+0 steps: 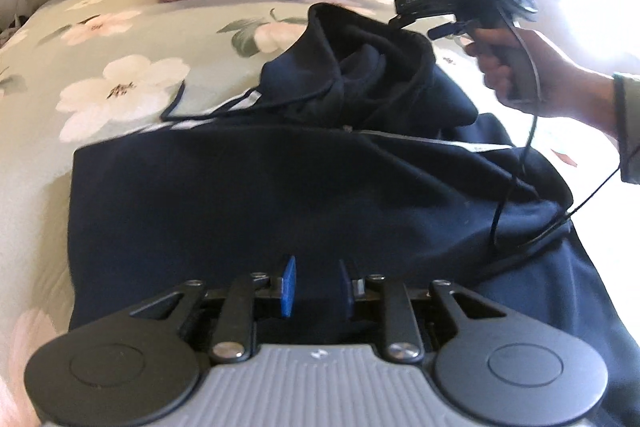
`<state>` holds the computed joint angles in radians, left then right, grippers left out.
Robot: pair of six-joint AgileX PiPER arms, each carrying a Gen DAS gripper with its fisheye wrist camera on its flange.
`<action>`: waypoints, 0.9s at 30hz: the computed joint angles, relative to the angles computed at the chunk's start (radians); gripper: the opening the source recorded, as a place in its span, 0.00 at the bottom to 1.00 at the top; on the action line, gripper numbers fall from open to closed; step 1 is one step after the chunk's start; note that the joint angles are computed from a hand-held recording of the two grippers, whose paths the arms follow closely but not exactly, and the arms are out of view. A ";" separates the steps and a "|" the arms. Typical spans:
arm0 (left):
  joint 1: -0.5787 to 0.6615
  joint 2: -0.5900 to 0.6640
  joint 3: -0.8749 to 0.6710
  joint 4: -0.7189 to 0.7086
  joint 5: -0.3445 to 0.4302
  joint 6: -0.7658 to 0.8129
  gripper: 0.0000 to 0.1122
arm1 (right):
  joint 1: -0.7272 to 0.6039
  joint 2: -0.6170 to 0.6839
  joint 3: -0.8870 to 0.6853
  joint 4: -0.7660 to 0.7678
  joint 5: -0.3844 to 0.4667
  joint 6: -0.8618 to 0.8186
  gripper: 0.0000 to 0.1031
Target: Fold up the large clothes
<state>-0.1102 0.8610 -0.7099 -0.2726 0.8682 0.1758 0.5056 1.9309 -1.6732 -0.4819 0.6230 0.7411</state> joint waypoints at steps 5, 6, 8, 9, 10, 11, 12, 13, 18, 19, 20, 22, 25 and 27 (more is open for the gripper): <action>0.092 -0.017 0.021 -0.064 0.045 0.086 0.23 | -0.003 0.101 -0.115 0.034 0.052 -0.048 0.33; 0.094 -0.018 0.023 -0.058 0.044 0.082 0.23 | 0.009 0.099 -0.115 0.007 0.054 -0.039 0.16; 0.096 -0.019 0.018 -0.052 0.045 0.071 0.23 | 0.059 0.068 -0.074 -0.142 0.048 0.046 0.12; 0.094 -0.022 0.013 -0.048 0.048 0.062 0.23 | 0.091 0.045 -0.046 -0.240 0.046 0.094 0.12; 0.088 -0.027 0.005 -0.041 0.051 0.049 0.23 | 0.118 0.022 -0.022 -0.318 0.043 0.131 0.11; 0.078 -0.032 -0.006 -0.027 0.054 0.029 0.23 | 0.143 -0.012 0.012 -0.390 0.035 0.170 0.11; 0.076 -0.039 -0.019 -0.021 0.061 0.017 0.23 | 0.172 -0.061 0.060 -0.461 0.025 0.221 0.11; 0.080 -0.044 -0.032 -0.019 0.069 0.012 0.23 | 0.197 -0.119 0.109 -0.503 0.008 0.252 0.11; 0.168 -0.088 -0.111 -0.062 0.152 0.031 0.23 | 0.419 -0.427 0.373 -0.756 0.069 0.430 0.11; 0.187 -0.096 -0.128 -0.070 0.172 0.033 0.23 | 0.483 -0.486 0.420 -0.788 0.107 0.447 0.11; 0.213 -0.103 -0.142 -0.088 0.193 0.044 0.24 | 0.544 -0.531 0.454 -0.803 0.146 0.458 0.11; 0.288 -0.116 -0.167 -0.161 0.244 0.087 0.23 | 0.694 -0.613 0.508 -0.820 0.258 0.470 0.11; 0.338 -0.139 -0.199 -0.230 0.301 0.095 0.24 | 0.916 -0.673 0.546 -0.856 0.441 0.483 0.11; 0.255 -0.154 -0.215 -0.178 0.282 0.015 0.24 | 1.042 -0.693 0.543 -0.849 0.536 0.474 0.11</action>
<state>0.1452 0.7065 -0.9252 -0.4502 1.1506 0.1908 1.5475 1.2379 -1.1300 -1.3312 1.1591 1.2151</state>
